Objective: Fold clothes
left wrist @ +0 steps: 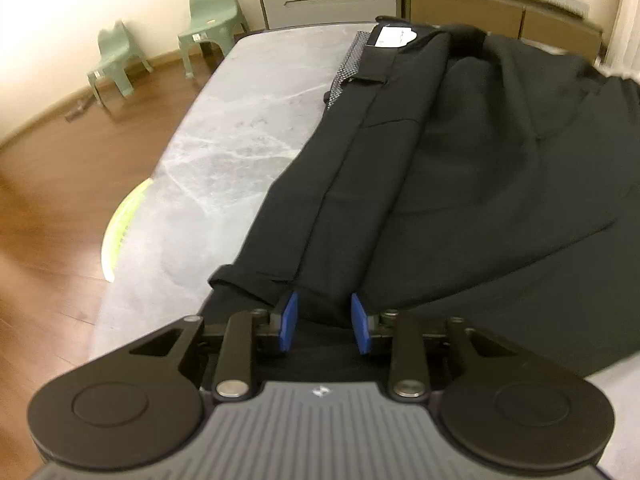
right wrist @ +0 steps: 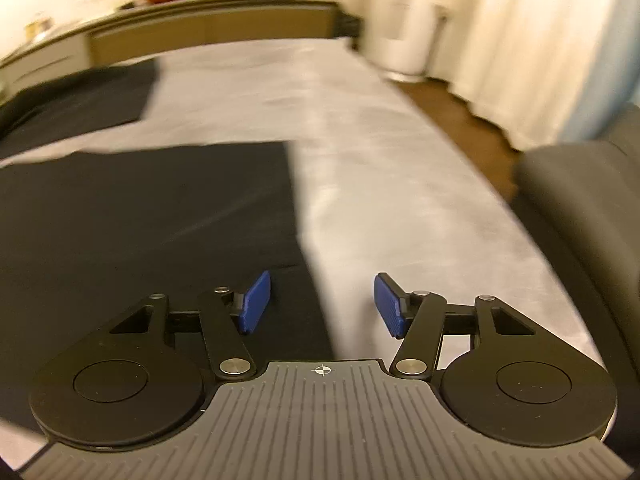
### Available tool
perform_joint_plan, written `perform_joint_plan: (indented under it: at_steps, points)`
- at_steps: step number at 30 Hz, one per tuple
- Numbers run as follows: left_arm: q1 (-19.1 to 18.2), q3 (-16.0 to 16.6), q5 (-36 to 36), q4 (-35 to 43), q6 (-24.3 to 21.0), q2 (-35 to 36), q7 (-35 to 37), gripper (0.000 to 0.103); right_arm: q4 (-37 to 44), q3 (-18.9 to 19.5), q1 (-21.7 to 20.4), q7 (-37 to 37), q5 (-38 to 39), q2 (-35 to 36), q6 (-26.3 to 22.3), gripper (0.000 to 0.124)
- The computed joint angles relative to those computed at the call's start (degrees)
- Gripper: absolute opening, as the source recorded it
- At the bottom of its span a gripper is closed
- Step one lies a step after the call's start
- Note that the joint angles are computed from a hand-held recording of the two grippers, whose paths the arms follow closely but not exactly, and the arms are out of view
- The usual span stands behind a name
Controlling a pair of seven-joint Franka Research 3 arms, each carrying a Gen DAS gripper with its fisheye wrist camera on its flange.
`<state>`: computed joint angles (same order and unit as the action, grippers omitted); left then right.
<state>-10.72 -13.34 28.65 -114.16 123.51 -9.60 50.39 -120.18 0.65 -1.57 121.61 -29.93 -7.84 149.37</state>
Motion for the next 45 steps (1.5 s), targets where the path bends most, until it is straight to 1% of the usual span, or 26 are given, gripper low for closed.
perform_joint_plan:
  at_steps: [1,2,3,4,6,7,9,10,11,13,15,17,19,21,22,24,27,29,32,35,36,37,38,39,42,45]
  points:
    - [-0.3,-0.9,2.0,0.8,-0.6,0.3,-0.2,0.028,0.1,0.3,-0.6,2.2,-2.1,0.1,-0.2,0.058]
    - [-0.8,-1.3,2.7,0.9,0.4,0.0,-0.5,0.028,0.1,0.4,-0.8,3.6,-3.7,0.0,0.2,0.050]
    - [-1.1,-1.5,3.2,0.8,1.6,-0.4,-0.9,0.028,-0.1,0.8,-1.2,6.2,-6.8,-0.5,2.2,0.041]
    - [-1.5,-1.5,2.6,0.8,3.3,-0.5,-0.9,0.029,-0.3,1.0,-1.5,7.8,-8.8,-0.8,4.4,0.040]
    - [-2.2,-1.4,0.8,0.8,7.2,-0.5,-0.9,0.032,-0.6,0.5,-0.7,2.5,-2.9,-0.7,10.1,0.041]
    - [-2.4,-1.3,-0.2,1.5,8.4,0.2,-1.1,0.032,0.5,-0.8,1.6,-5.3,5.7,0.7,9.8,0.040]
    - [-2.2,-1.4,-0.3,4.4,10.0,3.1,-3.4,0.032,6.2,-1.4,4.1,-14.4,13.6,5.2,2.6,0.042]
    - [-2.2,-1.4,-0.2,6.0,10.7,4.6,-4.7,0.032,9.3,-1.1,4.6,-13.9,11.7,7.6,-0.9,0.044]
    - [-1.9,-1.1,1.0,7.6,12.2,6.5,-6.6,0.035,13.2,-2.3,6.2,-11.0,5.8,9.9,-4.4,0.050]
    - [-1.6,-0.4,3.4,9.2,16.4,9.4,-10.8,0.040,20.4,-2.3,7.7,-2.0,-7.9,14.8,-11.1,0.049]
    - [-2.1,0.1,7.2,10.7,17.5,11.7,-14.4,0.041,22.8,-3.7,9.8,3.7,-12.5,16.6,-12.1,0.050]
    - [-3.0,0.5,10.1,13.1,16.0,14.1,-15.5,0.036,20.5,-3.7,10.0,4.3,-8.6,14.9,-6.0,0.050]
    - [-2.6,0.4,14.6,13.7,17.4,14.5,-14.3,0.038,16.1,-3.0,10.1,1.2,-5.1,12.1,1.8,0.057]
    - [-4.7,2.4,25.1,15.5,10.6,15.0,-18.5,0.037,14.4,-2.0,10.3,-5.6,-1.1,11.8,5.6,0.058]
    - [-4.7,2.8,26.9,16.1,8.5,15.6,-18.6,0.037,14.9,-1.8,10.5,-8.9,0.3,12.7,5.9,0.057]
    - [-3.8,3.6,26.3,16.1,6.8,16.1,-19.4,0.039,18.2,-2.8,11.6,-8.1,-2.0,15.8,3.9,0.054]
    - [-1.6,4.5,19.4,14.4,7.6,15.9,-22.9,0.039,20.4,-4.5,13.7,-3.3,-4.3,17.7,0.5,0.051]
    - [0.1,4.6,12.2,11.1,11.8,14.2,-25.2,0.040,19.7,-4.3,13.7,-3.3,-1.2,16.7,-0.8,0.051]
    - [0.9,4.2,11.1,6.9,16.5,11.1,-31.2,0.040,12.8,-3.2,14.3,-3.5,-3.0,10.6,0.7,0.053]
    - [0.8,3.0,16.8,3.4,16.1,7.7,-45.6,0.053,5.1,-0.6,13.5,-3.2,-6.7,3.1,1.6,0.065]
    - [1.1,2.8,16.7,0.6,19.1,5.4,-48.3,0.053,2.8,0.1,13.2,-4.7,-5.1,0.5,1.7,0.065]
    - [1.2,2.5,16.1,-1.0,20.4,3.8,-47.5,0.054,0.6,0.6,13.0,-5.7,-3.3,-2.1,1.7,0.066]
    - [0.2,2.9,15.2,-1.9,20.5,2.6,-45.8,0.055,-1.6,1.0,12.5,-5.3,-1.5,-4.4,1.7,0.075]
    - [0.8,1.4,12.0,-1.4,17.3,2.3,-42.0,0.053,-3.6,1.4,12.2,-4.9,0.4,-6.7,1.7,0.085]
    - [-1.1,1.6,5.2,1.5,11.8,2.3,-23.0,0.053,-4.2,1.6,11.7,-6.9,8.0,-7.9,-2.5,0.080]
    - [-1.1,-1.9,14.3,9.3,-0.2,4.9,-15.5,0.057,-1.4,2.4,9.2,-4.4,12.9,-5.5,-3.6,0.079]
